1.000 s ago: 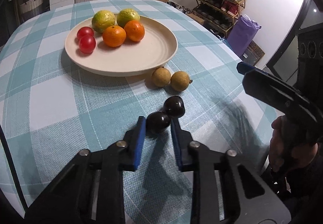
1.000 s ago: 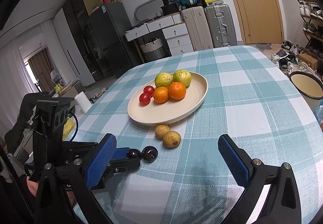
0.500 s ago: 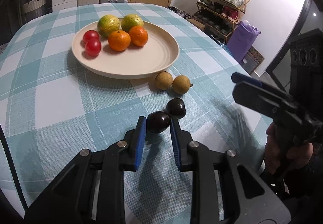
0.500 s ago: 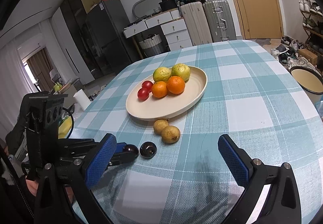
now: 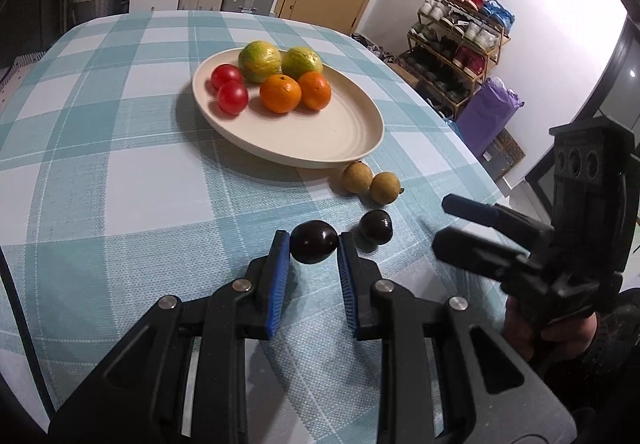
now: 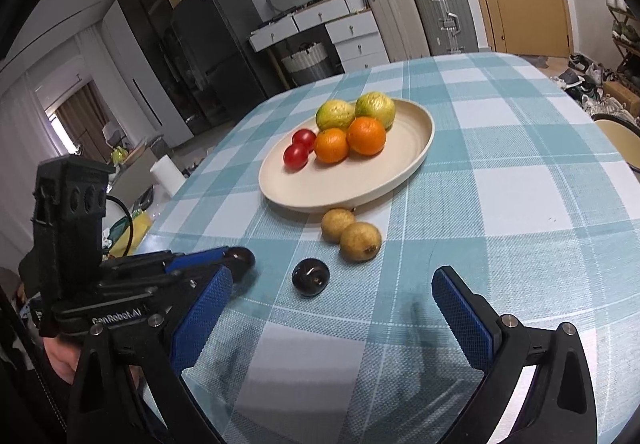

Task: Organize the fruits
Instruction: 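Grasp the other dark plum with the right tool while the left tool holds its plum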

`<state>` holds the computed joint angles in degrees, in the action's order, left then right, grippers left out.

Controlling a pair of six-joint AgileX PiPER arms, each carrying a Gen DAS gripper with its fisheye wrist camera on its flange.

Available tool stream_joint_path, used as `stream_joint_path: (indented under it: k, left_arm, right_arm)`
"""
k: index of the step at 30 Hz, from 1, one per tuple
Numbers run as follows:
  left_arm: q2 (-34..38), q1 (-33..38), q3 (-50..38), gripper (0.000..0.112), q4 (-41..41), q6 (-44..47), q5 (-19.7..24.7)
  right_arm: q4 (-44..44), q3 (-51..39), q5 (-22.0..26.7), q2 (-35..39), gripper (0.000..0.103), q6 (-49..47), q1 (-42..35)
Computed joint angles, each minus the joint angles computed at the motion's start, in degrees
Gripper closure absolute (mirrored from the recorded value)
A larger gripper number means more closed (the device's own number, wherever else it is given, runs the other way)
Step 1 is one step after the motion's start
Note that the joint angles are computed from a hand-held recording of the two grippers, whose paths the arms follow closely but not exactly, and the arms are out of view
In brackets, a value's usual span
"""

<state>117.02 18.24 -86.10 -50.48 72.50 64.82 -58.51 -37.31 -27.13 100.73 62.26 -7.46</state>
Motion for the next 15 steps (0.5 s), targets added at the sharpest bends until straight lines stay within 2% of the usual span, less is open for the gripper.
stream_joint_path:
  k: [5, 7, 9, 13, 15]
  left_arm:
    - [0.43, 1.25, -0.92, 0.091, -0.73, 0.05, 0.89]
    - [0.92, 1.76, -1.76, 0.091, -0.76, -0.31, 1.41]
    - [1.25, 2.17, -2.33, 0.091, -0.88, -0.58, 1.75]
    - [2.17, 2.81, -3.61, 0.091, -0.82, -1.44, 2.59]
    - [2.38, 2.99, -3.78, 0.091, -0.67, -1.80, 2.71]
  right_arm:
    - [-2.48, -2.53, 2.52, 1.81, 0.003, 2.24, 2.63]
    - [-4.64, -3.77, 3.47, 2.57, 0.007, 4.36, 3.19]
    - [-9.40, -5.48, 3.91, 3.61, 0.017, 9.28, 3.45]
    - [-13.50, -7.52, 5.95, 4.82, 0.022, 13.92, 4.62]
    - [-16.14, -8.30, 5.57, 5.36, 0.031, 16.34, 4.72]
